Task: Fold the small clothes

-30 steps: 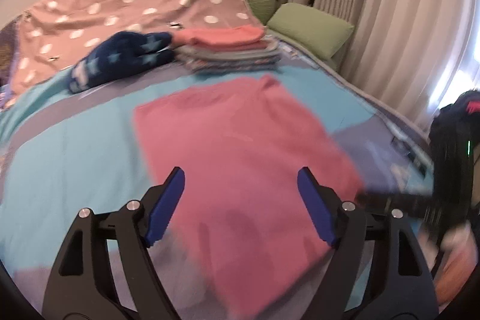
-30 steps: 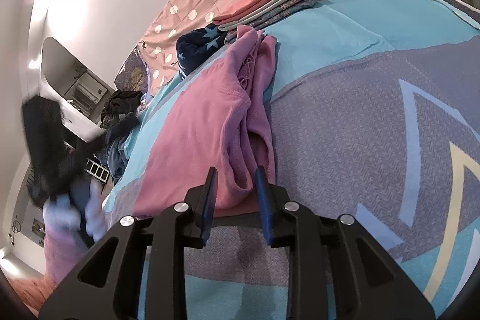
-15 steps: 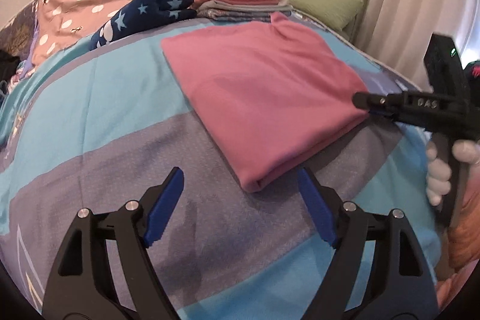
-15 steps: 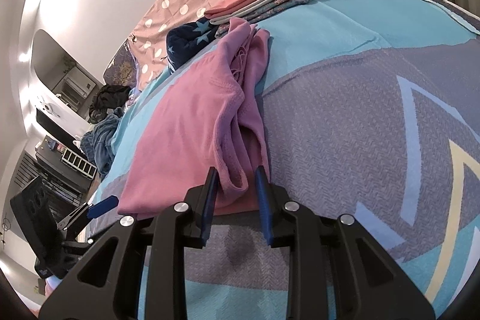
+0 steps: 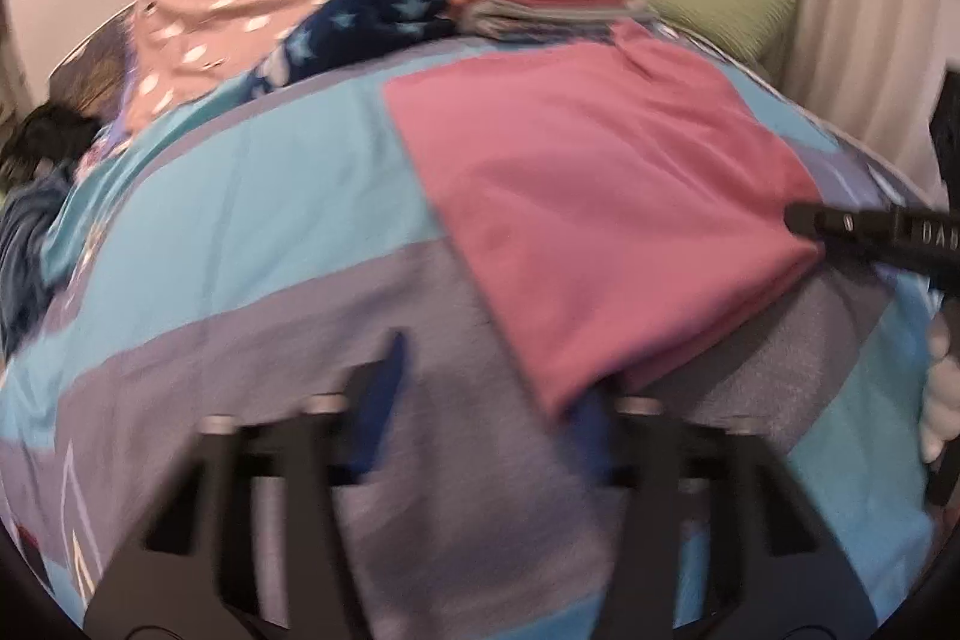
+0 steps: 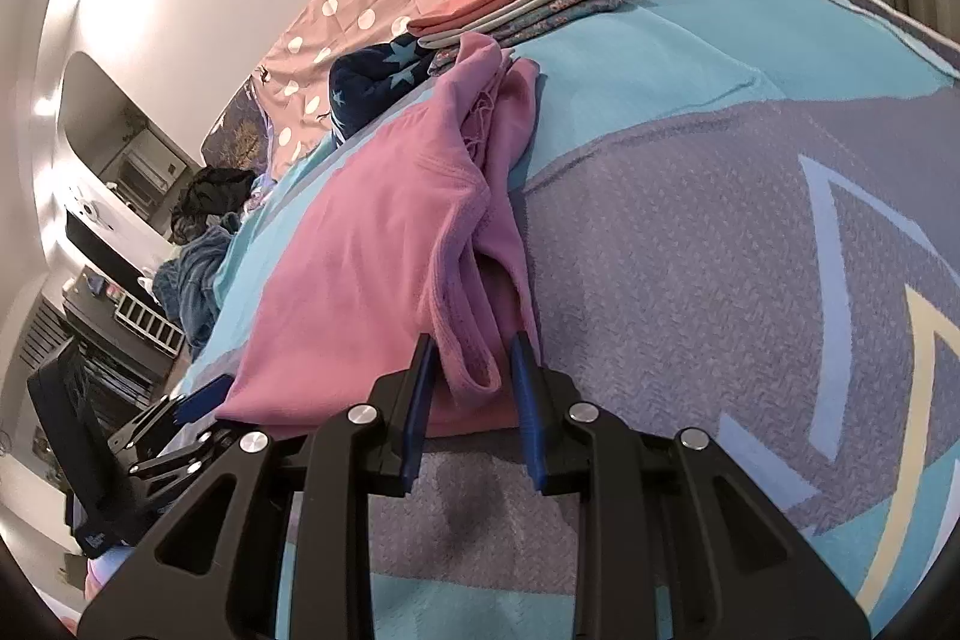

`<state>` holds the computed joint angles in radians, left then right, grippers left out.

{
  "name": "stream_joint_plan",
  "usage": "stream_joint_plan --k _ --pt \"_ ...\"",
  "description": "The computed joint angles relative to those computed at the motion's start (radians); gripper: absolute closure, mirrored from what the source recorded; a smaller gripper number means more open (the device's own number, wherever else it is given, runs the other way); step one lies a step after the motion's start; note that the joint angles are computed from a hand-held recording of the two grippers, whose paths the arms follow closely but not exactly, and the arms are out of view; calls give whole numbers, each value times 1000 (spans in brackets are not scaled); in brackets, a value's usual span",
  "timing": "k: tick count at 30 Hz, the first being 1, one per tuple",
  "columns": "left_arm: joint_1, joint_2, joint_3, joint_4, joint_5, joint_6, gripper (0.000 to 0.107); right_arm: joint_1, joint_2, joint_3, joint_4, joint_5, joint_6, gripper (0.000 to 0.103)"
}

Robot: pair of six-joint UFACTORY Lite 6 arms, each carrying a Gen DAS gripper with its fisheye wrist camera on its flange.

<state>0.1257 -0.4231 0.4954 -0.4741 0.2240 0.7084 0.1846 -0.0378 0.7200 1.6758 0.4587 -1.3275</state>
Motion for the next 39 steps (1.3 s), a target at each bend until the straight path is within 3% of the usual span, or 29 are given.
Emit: stream_joint_plan --k 1,6,9,13,15,16,20,23,24,26,31,35,37,39 --pt "0 17 9 -32 23 33 91 1 -11 -10 8 -29 12 95" --pt "85 -63 -12 -37 122 77 91 -43 -23 -16 -90 -49 121 103" --pt "120 -157 -46 -78 189 159 93 -113 -9 -15 -101 67 112 101" --pt "251 -293 -13 -228 443 362 94 -116 -62 17 -136 64 95 100" --pt "262 -274 51 -289 499 411 94 -106 -48 78 -144 84 85 100" --pt "250 -245 85 -323 499 432 94 -89 -21 134 -157 93 88 100" --pt "116 44 231 -486 323 528 94 -26 152 337 -147 159 55 100" --pt "54 317 310 -477 176 440 94 21 296 432 -318 7 226 101" --pt "66 376 317 -515 180 466 94 7 341 436 -335 -7 238 103" --pt "117 372 304 -619 247 567 93 -50 350 421 -279 76 238 103" --pt "162 335 357 -621 318 559 83 -43 307 487 -371 72 286 98" --pt "123 407 491 -675 274 619 71 -19 439 729 -456 132 347 98" --pt "110 492 573 -672 268 598 69 -30 573 898 -483 220 386 98" --pt "78 604 662 -577 199 486 68 -13 696 1053 -635 192 552 98"
